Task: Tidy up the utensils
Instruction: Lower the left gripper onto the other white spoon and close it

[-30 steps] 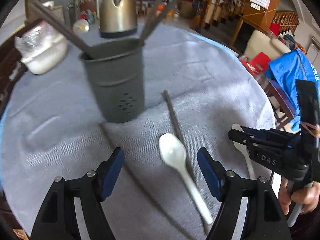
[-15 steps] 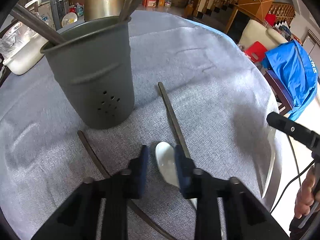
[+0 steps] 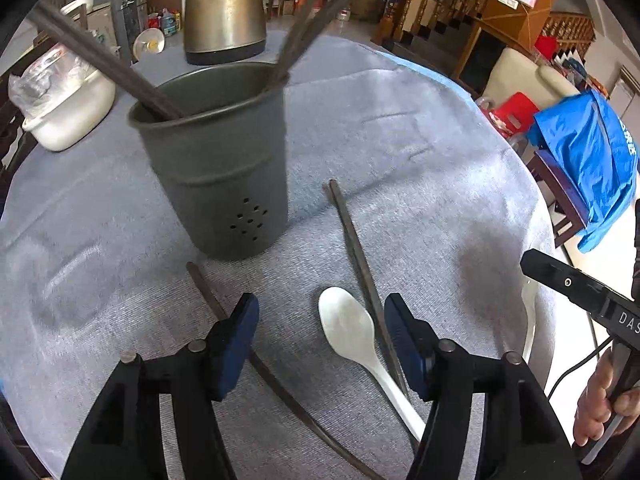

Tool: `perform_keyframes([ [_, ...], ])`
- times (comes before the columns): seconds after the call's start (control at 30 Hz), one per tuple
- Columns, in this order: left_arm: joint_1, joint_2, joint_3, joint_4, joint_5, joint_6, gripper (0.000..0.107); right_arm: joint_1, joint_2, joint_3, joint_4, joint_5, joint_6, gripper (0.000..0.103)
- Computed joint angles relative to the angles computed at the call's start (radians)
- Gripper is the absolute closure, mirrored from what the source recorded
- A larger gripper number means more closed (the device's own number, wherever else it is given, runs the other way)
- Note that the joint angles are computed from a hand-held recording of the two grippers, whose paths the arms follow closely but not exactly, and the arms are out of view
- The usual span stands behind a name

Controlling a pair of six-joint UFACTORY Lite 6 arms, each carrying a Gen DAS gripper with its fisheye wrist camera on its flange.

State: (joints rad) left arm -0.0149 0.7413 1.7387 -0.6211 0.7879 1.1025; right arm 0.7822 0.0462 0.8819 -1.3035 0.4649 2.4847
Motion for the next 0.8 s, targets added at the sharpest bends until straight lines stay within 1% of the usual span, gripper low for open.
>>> perform_keyframes([
  [0.13, -0.04, -0.002, -0.04, 0.045, -0.052, -0.023, 0.041, 0.007, 0.011, 0.009, -0.001, -0.002, -0.002, 0.074],
  [0.27, -0.059, -0.013, -0.097, 0.065, -0.107, 0.01, 0.043, 0.006, -0.002, -0.003, 0.0, -0.002, -0.003, 0.074],
  [0.3, -0.054, -0.019, -0.109, 0.04, -0.114, 0.046, 0.045, 0.002, -0.008, -0.011, -0.005, -0.006, 0.004, 0.074],
  [0.33, -0.054, -0.019, -0.111, 0.045, -0.121, 0.056, 0.054, -0.002, -0.013, -0.018, -0.011, -0.012, 0.012, 0.074],
  [0.37, -0.059, -0.014, -0.111, 0.089, -0.143, 0.042, 0.059, -0.003, -0.019, -0.025, -0.011, -0.012, 0.015, 0.074],
  [0.4, -0.053, -0.009, -0.106, 0.098, -0.144, 0.052, 0.062, -0.003, -0.024, -0.031, -0.011, -0.01, 0.016, 0.075],
  [0.53, -0.041, 0.015, -0.055, 0.111, -0.095, 0.059, 0.062, -0.003, -0.037, -0.048, -0.025, -0.011, 0.035, 0.074],
  [0.6, -0.053, -0.008, -0.075, 0.113, -0.122, 0.066, 0.062, -0.002, -0.031, -0.042, -0.027, -0.014, 0.038, 0.074],
  [0.7, -0.077, -0.021, -0.085, 0.116, -0.134, 0.06, 0.062, 0.001, -0.013, -0.02, -0.021, -0.018, 0.023, 0.074],
  [0.8, -0.097, 0.003, -0.067, 0.124, -0.12, 0.032, 0.062, 0.006, 0.003, 0.0, -0.003, -0.013, -0.001, 0.074],
])
